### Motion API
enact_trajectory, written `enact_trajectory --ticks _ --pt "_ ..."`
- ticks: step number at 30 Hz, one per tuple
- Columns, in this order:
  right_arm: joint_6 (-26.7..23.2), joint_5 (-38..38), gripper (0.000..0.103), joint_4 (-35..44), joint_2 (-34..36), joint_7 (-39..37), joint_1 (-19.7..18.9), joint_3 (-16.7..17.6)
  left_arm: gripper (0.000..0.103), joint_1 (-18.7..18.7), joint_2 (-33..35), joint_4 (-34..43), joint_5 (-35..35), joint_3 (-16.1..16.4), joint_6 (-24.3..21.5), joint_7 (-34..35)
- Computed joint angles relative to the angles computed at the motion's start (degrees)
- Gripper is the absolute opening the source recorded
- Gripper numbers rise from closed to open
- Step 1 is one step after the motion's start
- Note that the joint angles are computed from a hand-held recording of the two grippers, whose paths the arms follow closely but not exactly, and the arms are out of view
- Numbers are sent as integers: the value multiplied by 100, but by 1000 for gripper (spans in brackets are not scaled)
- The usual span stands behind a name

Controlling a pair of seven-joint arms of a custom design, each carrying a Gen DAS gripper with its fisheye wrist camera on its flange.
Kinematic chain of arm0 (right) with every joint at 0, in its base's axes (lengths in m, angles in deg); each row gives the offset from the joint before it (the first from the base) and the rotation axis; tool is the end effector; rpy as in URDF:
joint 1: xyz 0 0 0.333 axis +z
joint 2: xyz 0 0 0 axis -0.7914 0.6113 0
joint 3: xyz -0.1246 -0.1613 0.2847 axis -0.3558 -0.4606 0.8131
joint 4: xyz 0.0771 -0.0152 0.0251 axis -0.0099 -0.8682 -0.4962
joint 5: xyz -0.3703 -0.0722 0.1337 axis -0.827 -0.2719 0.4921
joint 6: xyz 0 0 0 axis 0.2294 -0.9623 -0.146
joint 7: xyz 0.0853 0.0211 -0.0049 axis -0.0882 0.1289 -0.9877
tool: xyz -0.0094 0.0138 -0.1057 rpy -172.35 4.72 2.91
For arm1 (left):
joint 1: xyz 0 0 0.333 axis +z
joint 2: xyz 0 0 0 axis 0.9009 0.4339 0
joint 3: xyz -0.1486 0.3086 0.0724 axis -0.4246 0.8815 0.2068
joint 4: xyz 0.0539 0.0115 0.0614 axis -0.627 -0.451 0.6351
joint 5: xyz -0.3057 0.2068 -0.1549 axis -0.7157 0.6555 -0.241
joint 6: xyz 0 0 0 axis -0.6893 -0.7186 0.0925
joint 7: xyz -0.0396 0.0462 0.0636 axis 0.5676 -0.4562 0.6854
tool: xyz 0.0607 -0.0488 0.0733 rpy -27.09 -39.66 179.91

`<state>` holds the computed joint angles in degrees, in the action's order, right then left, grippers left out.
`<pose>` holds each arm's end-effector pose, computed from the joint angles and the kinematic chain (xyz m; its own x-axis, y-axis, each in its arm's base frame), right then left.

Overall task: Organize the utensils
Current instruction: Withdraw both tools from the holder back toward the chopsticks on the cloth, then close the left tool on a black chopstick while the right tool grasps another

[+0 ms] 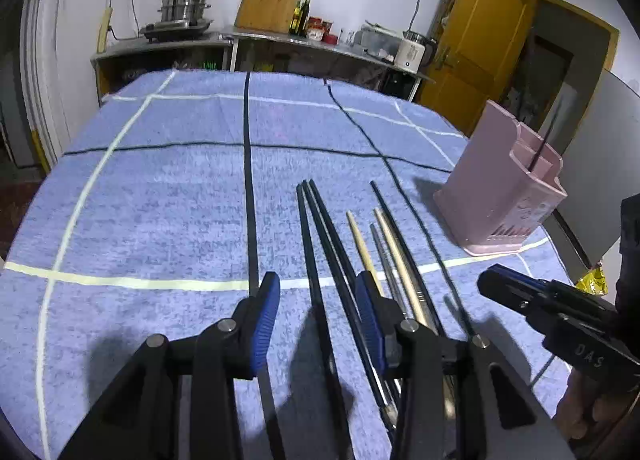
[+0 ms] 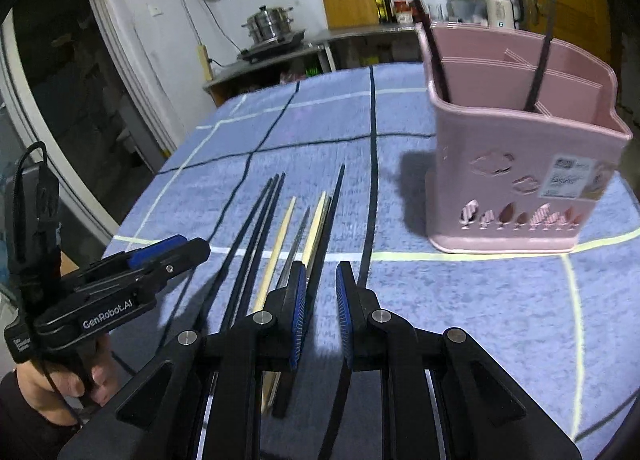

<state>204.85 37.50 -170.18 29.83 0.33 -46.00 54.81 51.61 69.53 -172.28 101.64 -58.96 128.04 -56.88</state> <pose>0.5090 0.0213 0.4170 0.6197 -0.7420 -0.2558 -0.6781 -0.3420 -0.6505 0.4034 -0.2903 0.4243 0.2682 -0.9305 0.2496 -0.6465 -0.3659 -0.6694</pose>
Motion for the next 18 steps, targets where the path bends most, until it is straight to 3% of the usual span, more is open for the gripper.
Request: enact_trajectory --ticks 9,18 --pt "344 -214 16 308 604 295 79 260 36 -20 337 100 -67 156 118 115" --pt "671 -305 16 329 685 360 119 402 36 -122 461 267 -349 205 -103 540"
